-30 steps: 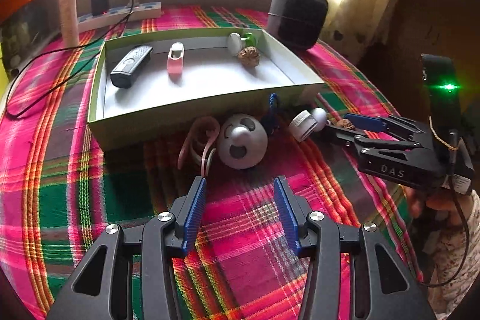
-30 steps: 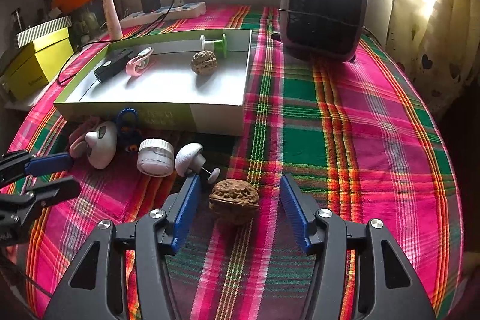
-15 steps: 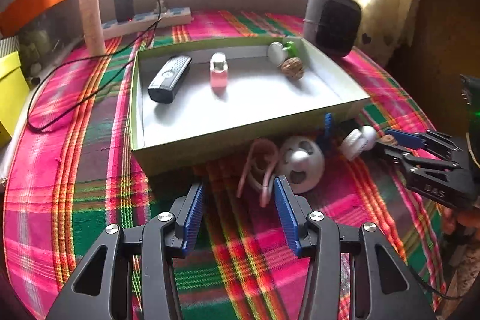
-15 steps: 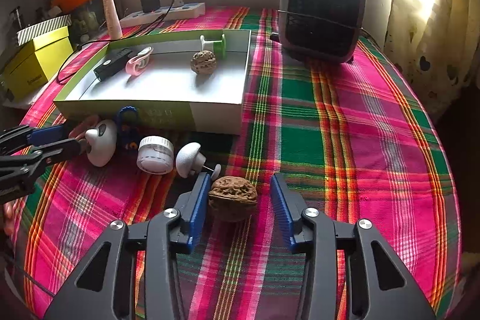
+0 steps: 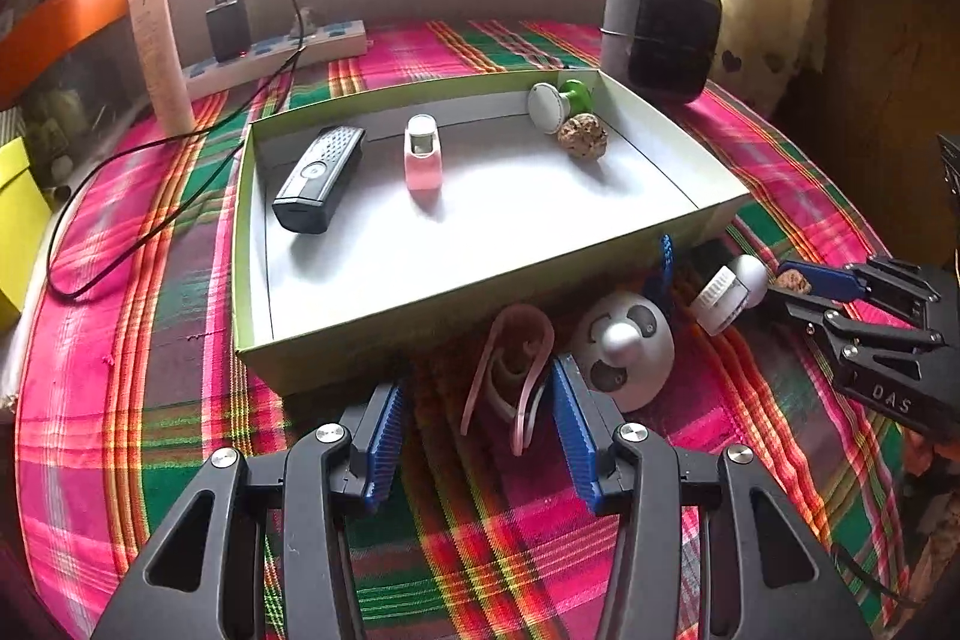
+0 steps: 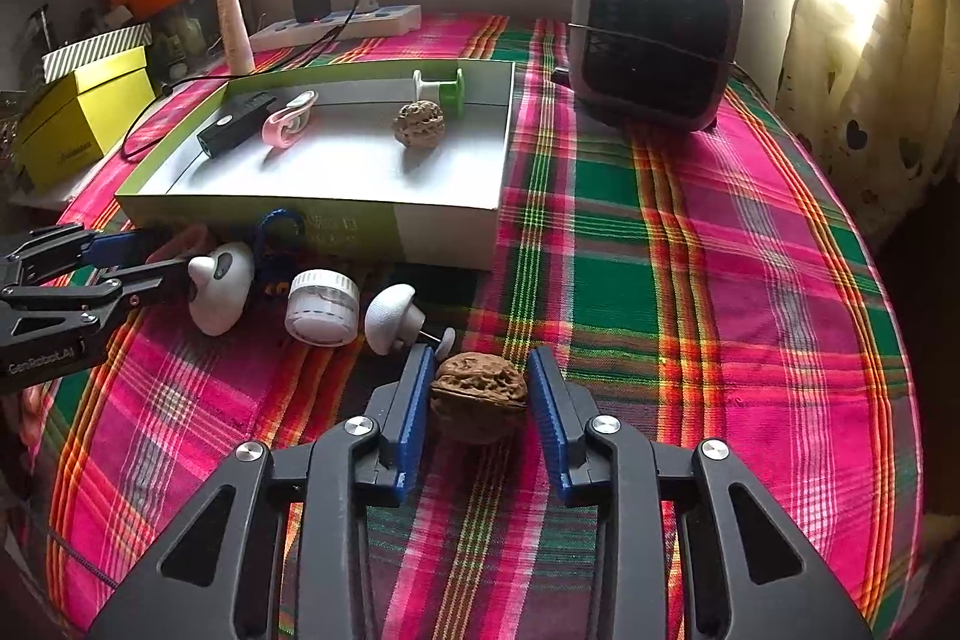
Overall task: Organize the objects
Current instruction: 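Close the left tool on the pink-and-white clip while the right tool holds the walnut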
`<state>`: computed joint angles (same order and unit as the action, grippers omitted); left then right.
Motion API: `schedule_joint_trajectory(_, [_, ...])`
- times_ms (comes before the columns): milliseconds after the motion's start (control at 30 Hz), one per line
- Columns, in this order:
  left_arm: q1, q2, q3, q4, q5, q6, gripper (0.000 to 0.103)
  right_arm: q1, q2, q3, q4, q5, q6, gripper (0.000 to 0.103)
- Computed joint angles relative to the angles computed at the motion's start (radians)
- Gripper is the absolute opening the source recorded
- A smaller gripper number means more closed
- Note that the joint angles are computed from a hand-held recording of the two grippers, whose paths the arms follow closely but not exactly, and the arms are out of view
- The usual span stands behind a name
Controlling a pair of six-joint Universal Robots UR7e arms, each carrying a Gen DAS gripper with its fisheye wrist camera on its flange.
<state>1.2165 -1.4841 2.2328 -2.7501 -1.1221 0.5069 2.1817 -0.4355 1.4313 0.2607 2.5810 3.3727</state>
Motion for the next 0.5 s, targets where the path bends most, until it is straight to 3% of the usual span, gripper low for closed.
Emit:
schedule_joint_trajectory(233, [-0.018, 0.010, 0.021, -0.045, 0.032, -0.011, 0.045, 0.002, 0.002, -0.002, 0.000, -0.001, 0.000, 0.032])
schedule_joint_trajectory(500, [-0.025, 0.009, 0.038, -0.083, 0.062, -0.025, 0.030, 0.001, 0.000, 0.001, 0.000, 0.000, 0.000, 0.032])
